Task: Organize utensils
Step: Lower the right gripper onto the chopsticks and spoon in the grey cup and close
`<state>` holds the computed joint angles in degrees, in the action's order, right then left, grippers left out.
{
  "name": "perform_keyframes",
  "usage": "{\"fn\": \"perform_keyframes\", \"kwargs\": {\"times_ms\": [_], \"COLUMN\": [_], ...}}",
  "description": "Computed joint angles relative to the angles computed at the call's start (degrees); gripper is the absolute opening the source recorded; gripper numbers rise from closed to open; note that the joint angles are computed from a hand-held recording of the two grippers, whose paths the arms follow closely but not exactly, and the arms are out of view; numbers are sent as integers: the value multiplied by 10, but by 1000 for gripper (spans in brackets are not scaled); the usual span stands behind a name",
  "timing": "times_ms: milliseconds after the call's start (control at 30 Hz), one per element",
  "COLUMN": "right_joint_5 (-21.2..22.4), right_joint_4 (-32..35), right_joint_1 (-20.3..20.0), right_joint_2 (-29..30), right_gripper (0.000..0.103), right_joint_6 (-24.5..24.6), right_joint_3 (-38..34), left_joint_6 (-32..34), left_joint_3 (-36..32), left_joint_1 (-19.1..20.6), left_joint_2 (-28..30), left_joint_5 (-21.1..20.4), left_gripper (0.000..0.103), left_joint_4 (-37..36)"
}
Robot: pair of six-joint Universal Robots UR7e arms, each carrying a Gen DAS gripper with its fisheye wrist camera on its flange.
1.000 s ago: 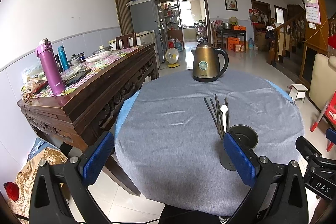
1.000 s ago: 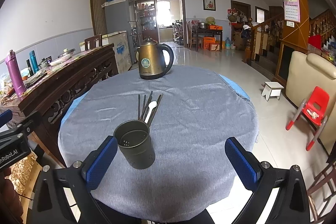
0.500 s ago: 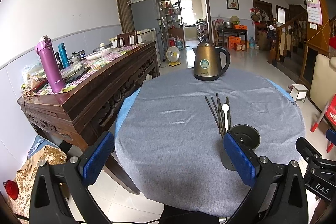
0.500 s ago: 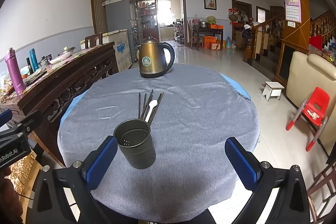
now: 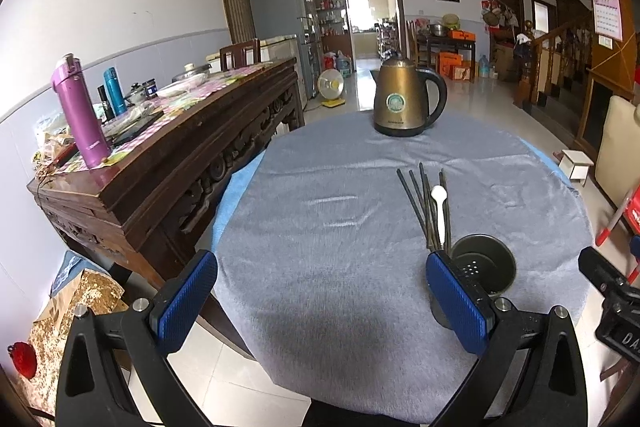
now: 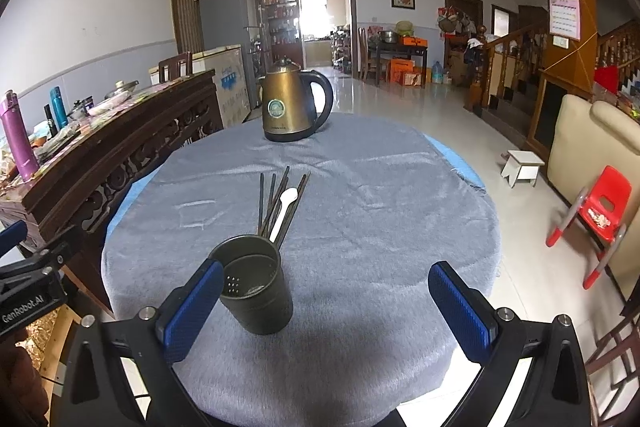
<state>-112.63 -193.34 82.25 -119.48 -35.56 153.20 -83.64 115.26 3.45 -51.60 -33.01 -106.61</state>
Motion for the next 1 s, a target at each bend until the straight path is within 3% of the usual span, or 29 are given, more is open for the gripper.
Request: {"fn": "perform_keyframes", "kwargs": {"times_ms": [100,233,367,467,500,567,700,800,867,1000], "right_joint_5": [10,52,78,79,79,73,54,61,72,62], "right_joint_4": [29,146,229,272,291,323,360,421,452,476], "right_joint_1": [-9,-38,-63,-74,-76,-78,-71,-74,-80,-83], "right_joint_2": [18,45,130,208,235,296,408,461,497,540], "right_gripper": [103,103,101,78,66,57,46,34,33,25], "right_joint_6": [11,54,91,110,122,144,163,204,242,276], "right_joint_3": [-26,-101,-197,-270,-298,-358,-474,-549,-600,-654], "left_joint_6": [50,185,274,342,365,405,450,452,451,450], "left_joint_3": [-1,2,-34,-74,-96,-137,-242,-322,-372,-459], "left_joint_1": [29,98,176,225,246,278,333,363,377,395], "left_joint_2": [8,20,56,91,105,131,190,233,260,310], "left_joint_5": [-1,-40,-57,-73,-86,-108,-141,-176,-192,-214], "left_gripper": [103,103,103,103,103,103,95,78,66,66], "left_joint_4": [-47,-194,-267,-306,-312,-330,-307,-269,-243,-204]}}
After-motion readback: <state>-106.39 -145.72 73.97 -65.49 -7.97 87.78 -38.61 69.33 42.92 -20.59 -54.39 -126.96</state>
